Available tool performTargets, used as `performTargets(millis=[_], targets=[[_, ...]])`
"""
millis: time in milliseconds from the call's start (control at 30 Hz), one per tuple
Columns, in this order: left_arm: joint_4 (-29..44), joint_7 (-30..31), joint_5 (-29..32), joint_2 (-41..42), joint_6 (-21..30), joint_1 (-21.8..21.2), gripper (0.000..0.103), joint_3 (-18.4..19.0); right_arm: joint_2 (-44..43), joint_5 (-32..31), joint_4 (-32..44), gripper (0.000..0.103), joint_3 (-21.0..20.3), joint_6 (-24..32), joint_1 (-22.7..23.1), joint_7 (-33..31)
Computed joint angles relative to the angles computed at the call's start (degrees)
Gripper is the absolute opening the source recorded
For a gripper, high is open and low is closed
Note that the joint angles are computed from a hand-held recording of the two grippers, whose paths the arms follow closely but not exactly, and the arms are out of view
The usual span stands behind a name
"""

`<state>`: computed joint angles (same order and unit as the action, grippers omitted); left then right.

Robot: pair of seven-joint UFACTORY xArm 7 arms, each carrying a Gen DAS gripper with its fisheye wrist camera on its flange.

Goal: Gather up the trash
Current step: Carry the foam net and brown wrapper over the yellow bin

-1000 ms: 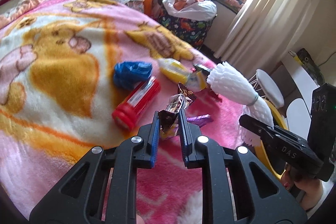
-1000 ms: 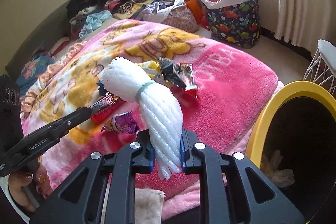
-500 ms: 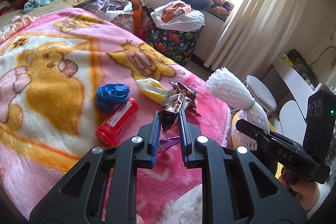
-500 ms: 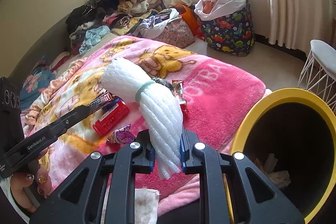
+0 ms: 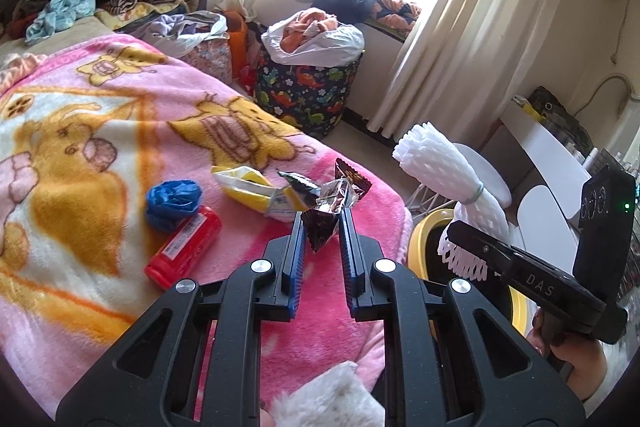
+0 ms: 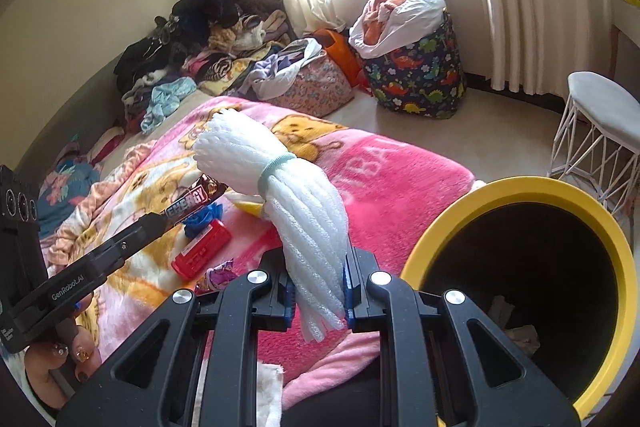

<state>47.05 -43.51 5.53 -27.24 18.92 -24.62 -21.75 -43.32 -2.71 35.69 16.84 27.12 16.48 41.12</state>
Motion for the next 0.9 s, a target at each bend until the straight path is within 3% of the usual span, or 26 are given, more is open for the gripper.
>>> performTargets(millis=[900], targets=[[6.5, -1.7, 5.7, 6.2, -0.9, -0.9, 0.011, -3.8, -12.2, 1.7, -6.2, 0.017, -2.0, 3.7, -2.2, 1.2]])
